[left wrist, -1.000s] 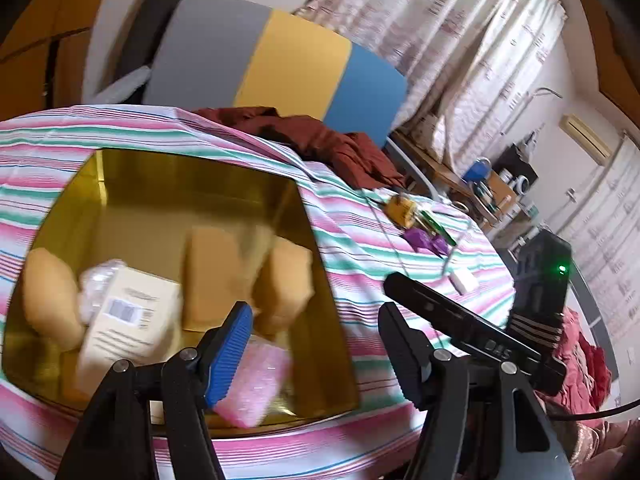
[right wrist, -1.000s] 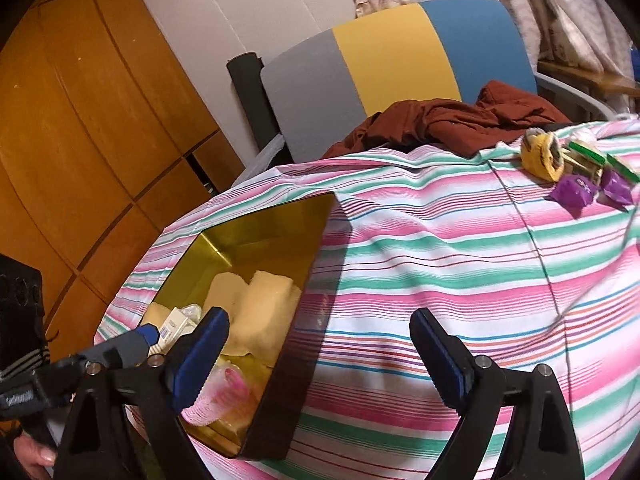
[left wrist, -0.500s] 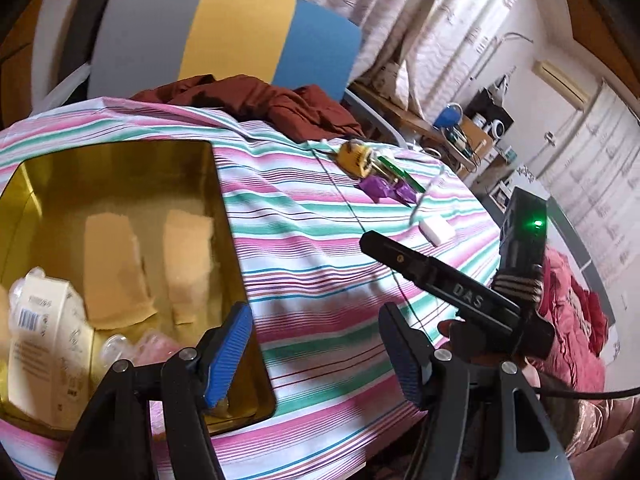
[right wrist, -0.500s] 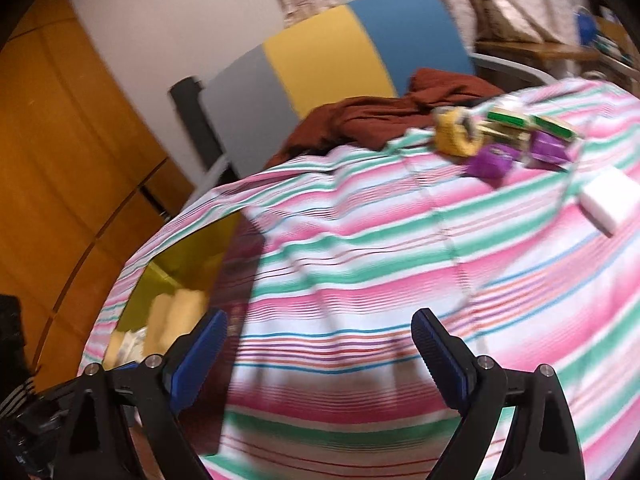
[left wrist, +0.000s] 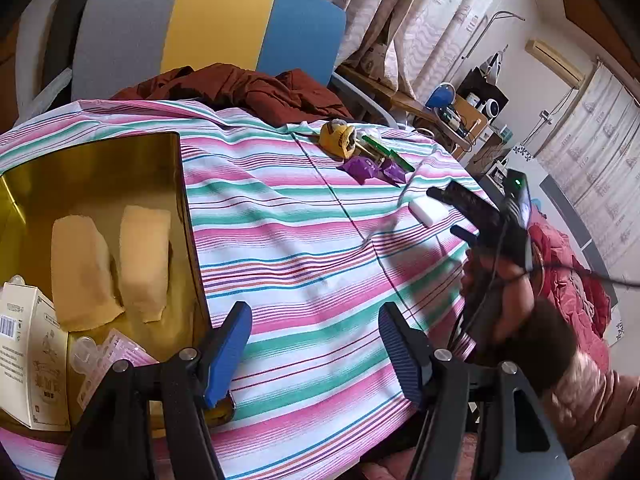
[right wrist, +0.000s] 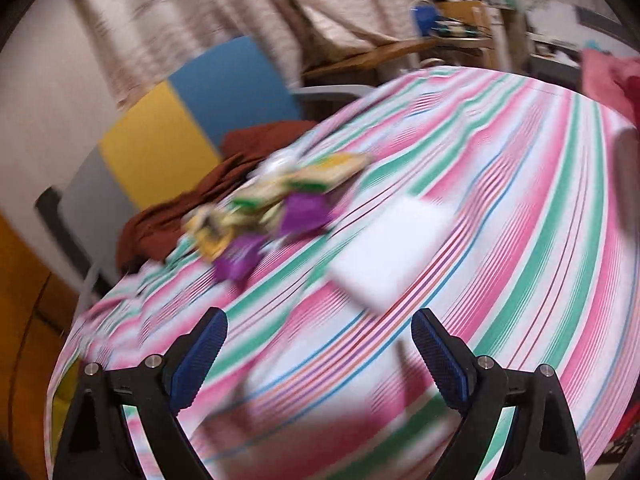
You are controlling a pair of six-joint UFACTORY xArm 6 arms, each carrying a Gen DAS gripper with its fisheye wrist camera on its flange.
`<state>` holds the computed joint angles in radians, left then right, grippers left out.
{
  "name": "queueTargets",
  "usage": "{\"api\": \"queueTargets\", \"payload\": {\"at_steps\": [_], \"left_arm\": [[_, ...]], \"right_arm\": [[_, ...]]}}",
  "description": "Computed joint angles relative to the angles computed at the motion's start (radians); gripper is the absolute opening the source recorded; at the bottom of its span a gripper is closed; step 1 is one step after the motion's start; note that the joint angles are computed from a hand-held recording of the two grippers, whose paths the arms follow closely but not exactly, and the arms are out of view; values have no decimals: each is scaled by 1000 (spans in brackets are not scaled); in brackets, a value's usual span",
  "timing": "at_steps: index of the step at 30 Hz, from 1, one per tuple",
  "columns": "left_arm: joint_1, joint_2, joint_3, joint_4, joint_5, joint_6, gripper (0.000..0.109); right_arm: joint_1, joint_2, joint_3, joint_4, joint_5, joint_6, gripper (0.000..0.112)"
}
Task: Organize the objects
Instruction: 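Move the right tool to the white foam block and grasp it, then grasp a purple snack packet with the left tool while the right tool holds the foam block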
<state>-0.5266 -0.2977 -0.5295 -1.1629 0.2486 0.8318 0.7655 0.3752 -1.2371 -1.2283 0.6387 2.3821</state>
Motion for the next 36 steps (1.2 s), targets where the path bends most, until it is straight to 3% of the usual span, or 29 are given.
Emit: {"api": "queueTargets", "payload": {"at_steps": [3,5,9,15,18,24,27,33,36], "left_arm": [[-3,-3,6,38,-6,-41,67],[-1,-4,7,64,-6,-67,67],[-3,1,6,108,-13,-110,67],[-8,32,-16,164,-8,-161,67],[-17,66,-51,195,-3,-170,67],[-37,164,-156,221,5,-153,67],[-44,258,-249,236,15,-160,67],[-60,467,-467,270,50,-199,67],[-68,584,-594,355,59,-279,67]], "right_arm": [[-58,2,5,24,-30,-2,94],[-80,22,-22,96,-11,-75,93],[-120,61,-57,170,-13,-139,84],[-111,116,-124,224,46,-294,84],[-91,130,-144,248,90,-407,77],[-105,35,2,138,-33,-336,71],[-118,-22,91,-38,-107,-167,71],[-97,-52,143,-227,-86,-6,71],[-90,-48,143,-267,-71,38,71]]}}
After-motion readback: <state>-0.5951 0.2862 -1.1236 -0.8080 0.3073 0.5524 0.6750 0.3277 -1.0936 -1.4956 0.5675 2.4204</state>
